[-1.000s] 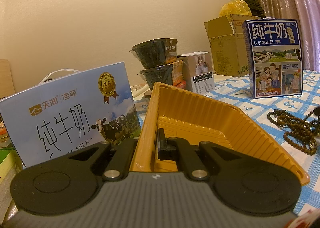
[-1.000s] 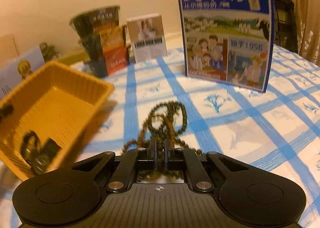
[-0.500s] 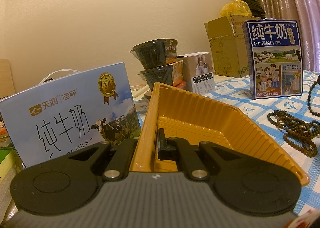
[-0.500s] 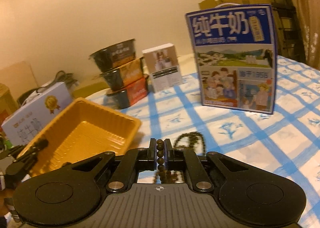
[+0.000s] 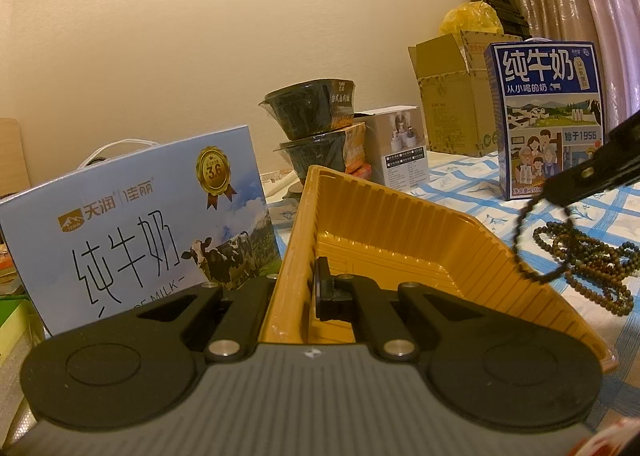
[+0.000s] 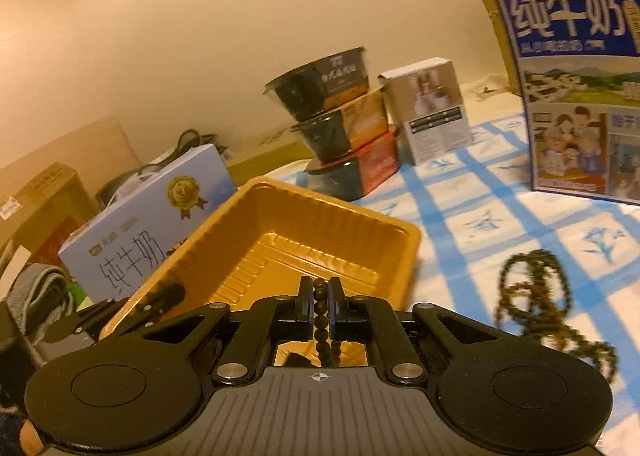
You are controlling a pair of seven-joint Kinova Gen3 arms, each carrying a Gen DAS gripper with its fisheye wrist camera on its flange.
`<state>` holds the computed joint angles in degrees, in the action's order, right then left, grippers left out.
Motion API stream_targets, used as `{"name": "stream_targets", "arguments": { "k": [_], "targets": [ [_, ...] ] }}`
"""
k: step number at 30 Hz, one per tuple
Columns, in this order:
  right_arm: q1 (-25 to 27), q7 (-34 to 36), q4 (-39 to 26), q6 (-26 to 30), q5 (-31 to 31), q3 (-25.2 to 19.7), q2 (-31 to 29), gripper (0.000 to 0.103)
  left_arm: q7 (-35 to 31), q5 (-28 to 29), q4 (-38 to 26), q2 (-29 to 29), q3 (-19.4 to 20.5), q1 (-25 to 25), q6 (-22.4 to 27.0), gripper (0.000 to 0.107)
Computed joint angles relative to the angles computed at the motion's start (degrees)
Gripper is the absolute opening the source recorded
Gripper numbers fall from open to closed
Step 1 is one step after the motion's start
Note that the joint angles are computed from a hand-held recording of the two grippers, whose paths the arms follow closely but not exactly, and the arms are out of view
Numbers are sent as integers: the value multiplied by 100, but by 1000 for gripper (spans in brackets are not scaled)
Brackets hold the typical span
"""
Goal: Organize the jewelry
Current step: 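Carry the bead bracelet into the orange tray and open the right gripper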
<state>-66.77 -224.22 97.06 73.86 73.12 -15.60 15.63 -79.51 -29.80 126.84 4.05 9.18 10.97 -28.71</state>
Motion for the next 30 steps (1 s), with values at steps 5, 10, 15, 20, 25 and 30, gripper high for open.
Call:
{"name": "stream_targets", "arguments": {
  "k": [5,10,15,20,25,30],
  "targets": [
    [-10,248,-341,25,33,169,327,7,56,-40,-1,-3,-3,-12,-2,3],
    [-114,221,-376,3,112,270,371,46,60,-29,6,-15,-8,-6,4,3],
    [-151,362,-398,43,-116,227,347,47,74,-27,-5,-11,-9,-7,28,3],
    [-238,397,-300,202,-519,170,299,47,64,-21,-7,-2,-10,-11,23,3],
    [-371,186,-129,423,-897,62,209,47,72,-22,-14,6,-7,-17,28,3],
    [-516,97,-85,731,-1332,-62,169,47,111,-63,-22,-1,-3,-27,50,3]
  ]
}}
